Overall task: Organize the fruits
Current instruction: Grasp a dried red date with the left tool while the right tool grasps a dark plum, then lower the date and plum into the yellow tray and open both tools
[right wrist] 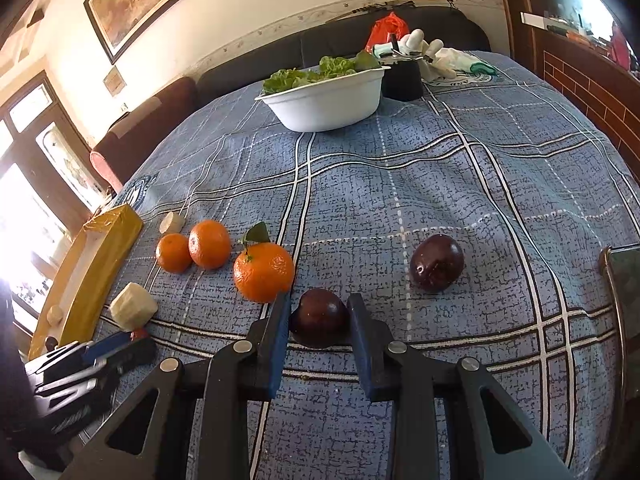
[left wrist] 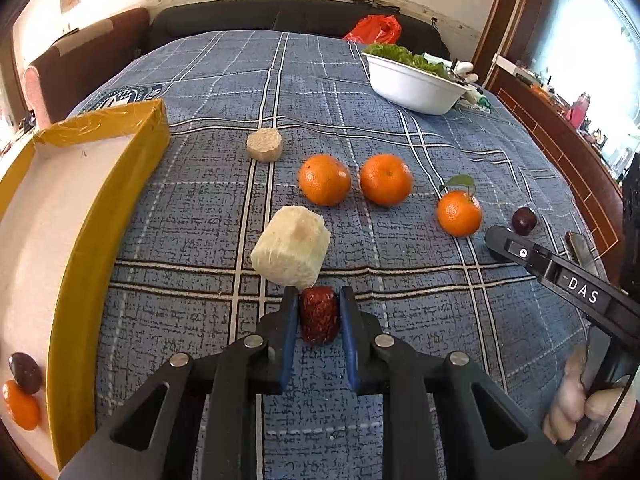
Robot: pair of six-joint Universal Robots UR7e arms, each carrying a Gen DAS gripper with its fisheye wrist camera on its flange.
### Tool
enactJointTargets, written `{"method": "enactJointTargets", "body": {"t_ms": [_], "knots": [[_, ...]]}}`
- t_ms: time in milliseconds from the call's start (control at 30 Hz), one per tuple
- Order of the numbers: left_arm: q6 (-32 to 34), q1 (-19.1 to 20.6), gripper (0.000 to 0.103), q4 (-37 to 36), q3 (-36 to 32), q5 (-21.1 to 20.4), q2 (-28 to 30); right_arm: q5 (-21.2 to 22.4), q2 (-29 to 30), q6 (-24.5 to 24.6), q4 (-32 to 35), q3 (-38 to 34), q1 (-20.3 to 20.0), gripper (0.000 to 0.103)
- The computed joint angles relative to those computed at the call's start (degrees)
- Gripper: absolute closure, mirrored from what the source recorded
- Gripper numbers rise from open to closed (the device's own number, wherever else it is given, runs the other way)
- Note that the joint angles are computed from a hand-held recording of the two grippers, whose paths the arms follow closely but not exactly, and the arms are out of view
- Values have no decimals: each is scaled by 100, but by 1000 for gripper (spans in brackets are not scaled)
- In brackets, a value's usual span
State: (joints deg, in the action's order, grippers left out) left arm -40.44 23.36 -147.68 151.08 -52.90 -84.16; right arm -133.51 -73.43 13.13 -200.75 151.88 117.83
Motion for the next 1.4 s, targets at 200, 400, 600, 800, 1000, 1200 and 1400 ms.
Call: {"method": "enactJointTargets", "body": {"t_ms": [200, 400, 600, 800, 1000, 1200, 1400], "knots": [[-274, -172, 84, 415, 192, -132, -815, 84, -35, -9, -67, 29, -50, 72], [-707, -559, 84, 1935, 178, 67, -2681, -11, 2, 86, -272, 78, -31, 72], [-1169, -694, 84, 3744, -121, 568, -4452, -740, -92, 836, 442, -57, 471, 72], [-1692, -481, 83, 5301, -563, 1559, -5023, 78, -349, 1595, 1465, -466, 1387, 72], [-1757, -56, 83, 6020, -741, 1728, -5802, 1044, 1115, 1315, 1809, -1655, 1850, 71], [-542, 1029, 83, 4702, -619, 1511, -5767, 1661, 2349, 937, 2032, -2664, 1929, 71], [298, 1740, 83, 3612, -496, 1079, -5725, 1514, 3009, 800, 2593, -3336, 1862, 71]]}}
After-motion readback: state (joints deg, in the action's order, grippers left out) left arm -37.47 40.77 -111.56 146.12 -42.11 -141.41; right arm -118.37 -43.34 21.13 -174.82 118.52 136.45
